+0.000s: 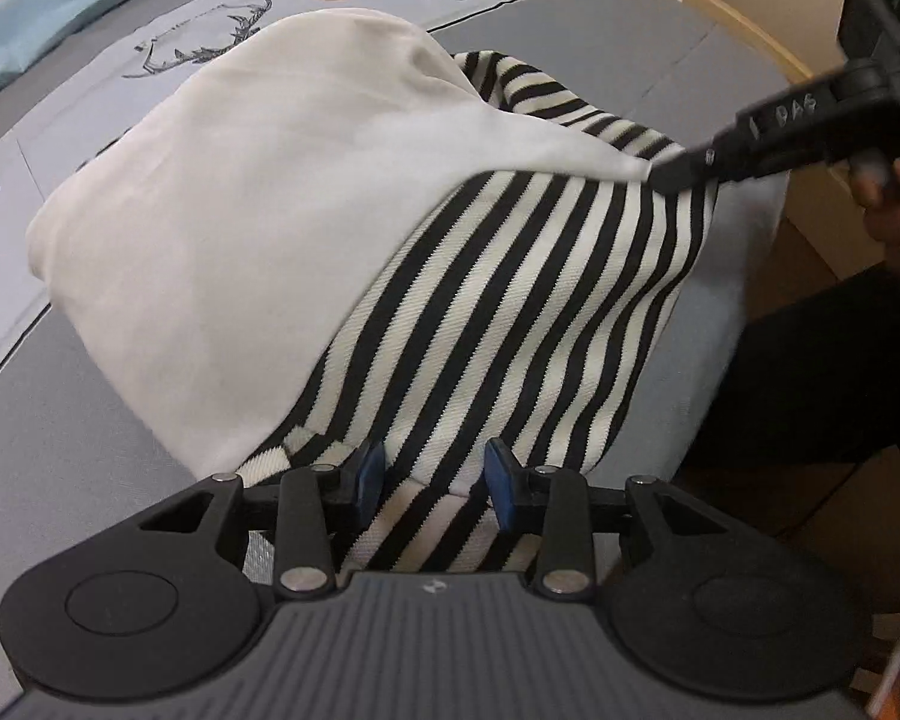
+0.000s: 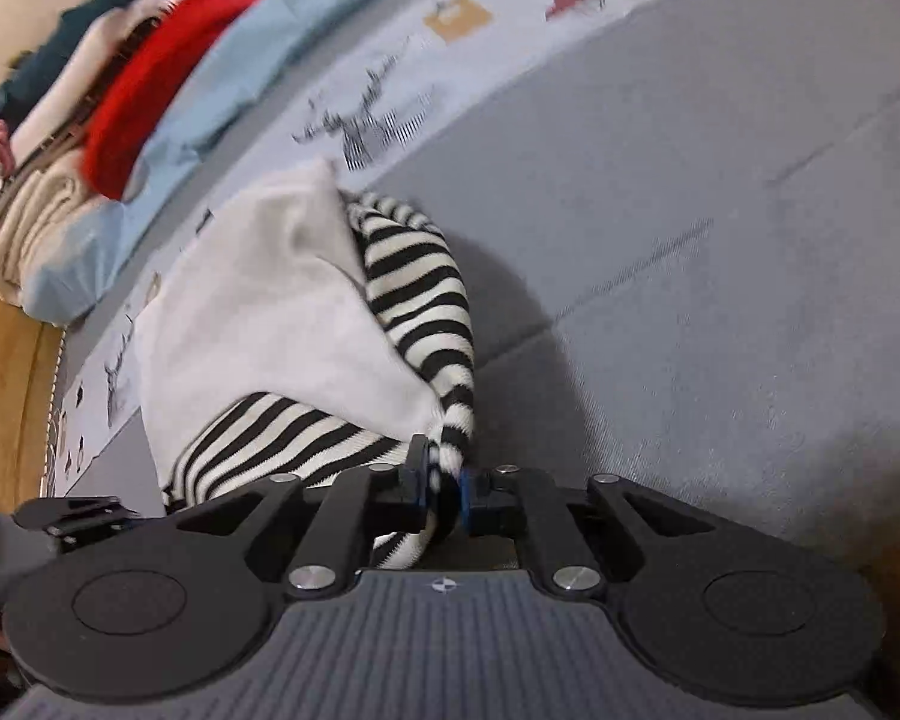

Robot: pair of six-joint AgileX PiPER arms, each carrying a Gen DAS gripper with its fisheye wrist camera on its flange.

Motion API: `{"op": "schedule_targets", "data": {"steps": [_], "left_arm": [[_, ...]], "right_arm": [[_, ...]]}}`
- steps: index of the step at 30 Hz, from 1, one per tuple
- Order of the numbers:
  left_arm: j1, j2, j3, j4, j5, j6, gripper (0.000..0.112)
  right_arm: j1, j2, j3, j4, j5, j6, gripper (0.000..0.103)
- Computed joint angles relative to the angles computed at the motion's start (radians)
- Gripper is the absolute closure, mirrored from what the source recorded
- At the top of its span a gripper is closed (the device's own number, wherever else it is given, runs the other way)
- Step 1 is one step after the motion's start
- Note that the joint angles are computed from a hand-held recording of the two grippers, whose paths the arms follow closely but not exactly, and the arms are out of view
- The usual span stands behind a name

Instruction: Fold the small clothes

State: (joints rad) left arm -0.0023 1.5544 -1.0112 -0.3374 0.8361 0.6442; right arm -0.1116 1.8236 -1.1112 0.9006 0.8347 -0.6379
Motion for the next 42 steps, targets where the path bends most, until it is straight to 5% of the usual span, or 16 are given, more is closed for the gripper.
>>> {"op": "schedule_targets", "data": {"steps": [5,8,9,12,22,23,24,25,28,32,34,39,42], "left_arm": [[0.033,0.026,-0.032,-0.044,0.026,-0.022,0.071],[0.043,0.021,-0.028,-0.052,0.026,-0.001,0.070],[0.052,0.018,-0.024,-0.058,0.027,0.006,0.070],[0.060,-0.001,-0.010,-0.067,0.035,0.005,0.070],[0.096,-0.012,-0.002,-0.100,0.057,0.054,0.070],[0.099,-0.008,-0.003,-0.106,0.056,0.061,0.070],[0.104,-0.009,-0.003,-0.110,0.058,0.067,0.070],[0.106,-0.008,-0.003,-0.116,0.058,0.070,0.070],[0.124,-0.012,-0.002,-0.147,0.070,0.095,0.070],[0.128,-0.030,0.004,-0.170,0.080,0.113,0.067],[0.127,-0.039,0.005,-0.164,0.086,0.115,0.067],[0.227,-0.073,-0.006,-0.274,0.120,0.178,0.067],[0.313,-0.084,-0.017,-0.383,0.122,0.199,0.067]], "right_arm": [[0.051,-0.101,0.031,0.022,-0.166,-0.058,0.088],[0.080,-0.108,0.017,0.169,-0.237,-0.218,0.065],[0.085,-0.088,-0.009,0.200,-0.226,-0.250,0.058],[0.117,0.023,-0.128,0.239,-0.188,-0.277,0.057],[0.214,0.371,-0.530,0.145,-0.148,0.046,0.056],[0.213,0.395,-0.559,0.160,-0.115,0.052,0.066],[0.211,0.412,-0.579,0.189,-0.085,0.033,0.089],[0.217,0.411,-0.583,0.196,-0.084,0.018,0.101],[0.241,0.396,-0.583,0.168,-0.150,0.006,0.101],[0.285,0.435,-0.636,-0.161,-0.222,0.345,0.101],[0.305,0.442,-0.635,-0.210,-0.231,0.378,0.101],[0.294,0.313,-0.447,-0.004,-0.370,0.116,0.089],[0.238,0.223,-0.359,0.202,-0.271,-0.184,0.088]]}}
